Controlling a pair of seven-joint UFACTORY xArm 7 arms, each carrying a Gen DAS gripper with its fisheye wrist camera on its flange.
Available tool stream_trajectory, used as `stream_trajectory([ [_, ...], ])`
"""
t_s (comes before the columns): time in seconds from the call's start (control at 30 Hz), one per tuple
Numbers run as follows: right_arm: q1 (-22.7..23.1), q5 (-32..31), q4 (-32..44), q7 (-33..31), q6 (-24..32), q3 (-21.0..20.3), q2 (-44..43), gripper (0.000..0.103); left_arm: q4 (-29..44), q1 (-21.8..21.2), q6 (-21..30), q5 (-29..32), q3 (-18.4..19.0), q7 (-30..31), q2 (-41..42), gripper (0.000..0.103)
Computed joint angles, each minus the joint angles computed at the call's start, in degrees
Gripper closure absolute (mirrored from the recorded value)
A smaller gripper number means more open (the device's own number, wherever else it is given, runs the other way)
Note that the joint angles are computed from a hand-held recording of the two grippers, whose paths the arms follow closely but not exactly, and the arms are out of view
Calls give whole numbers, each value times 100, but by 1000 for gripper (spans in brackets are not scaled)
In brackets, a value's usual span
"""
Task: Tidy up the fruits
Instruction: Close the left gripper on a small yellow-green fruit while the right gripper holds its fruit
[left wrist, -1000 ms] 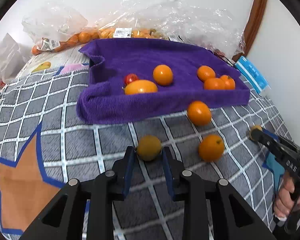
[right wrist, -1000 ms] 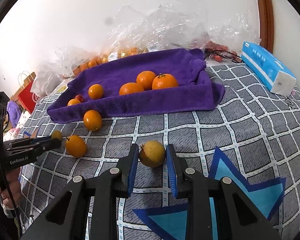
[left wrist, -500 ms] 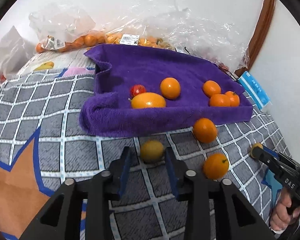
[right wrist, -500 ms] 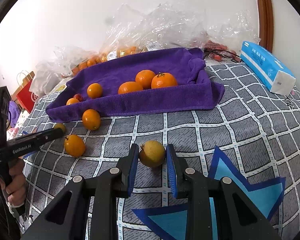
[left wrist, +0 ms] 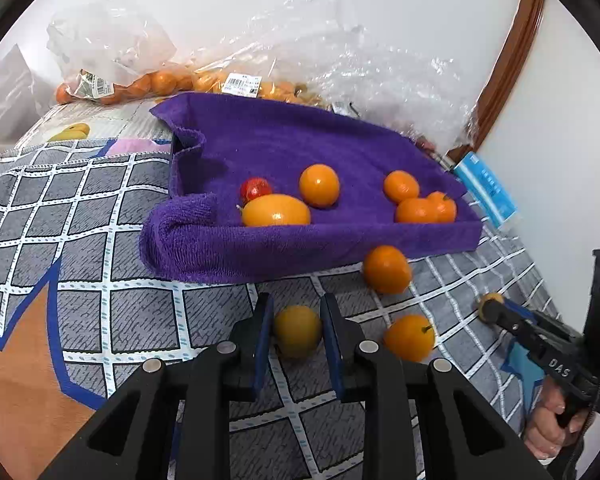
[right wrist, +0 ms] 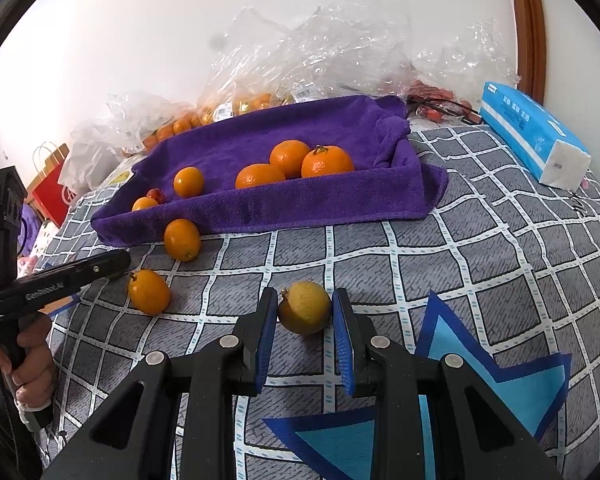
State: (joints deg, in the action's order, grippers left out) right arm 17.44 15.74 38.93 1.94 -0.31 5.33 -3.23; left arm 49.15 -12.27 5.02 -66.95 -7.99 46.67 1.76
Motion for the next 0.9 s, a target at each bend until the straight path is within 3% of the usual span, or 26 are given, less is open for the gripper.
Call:
stream_trajectory([
  [0.23,90,140,-63,-121,-137,-33,-52,75,59,-40,-130,-993,-20,835,-53,80],
  [0.37,-331,-666,-151,644,-236,266,-112,75,100,-95,-202,-1352,-4,1172,-70,80],
  [0.53,-1408,-2506,-135,2285,-131,1043,-172,75,145,-182,-393,-2173,14,1922,-138,80],
  [0.6,-1307,-2635,-108,2413,-95,938,-172,75,175,-212,-483,-2430,22,2161,-147,80],
  [0.67,-765,-2116,-99,2034,-61,491,-188,75,211,-239,-543,-2671,25,2412,-150,80],
  [0.77,-715,-2128,-76,2142,29,467,-273,75,230,-290,-674,-2622,10,2407,-121,80],
  [0.9,-1397,-3299,-11,3182,164,1055,-409,75,119,-305,-819,-1844,6,1542,-83,80],
])
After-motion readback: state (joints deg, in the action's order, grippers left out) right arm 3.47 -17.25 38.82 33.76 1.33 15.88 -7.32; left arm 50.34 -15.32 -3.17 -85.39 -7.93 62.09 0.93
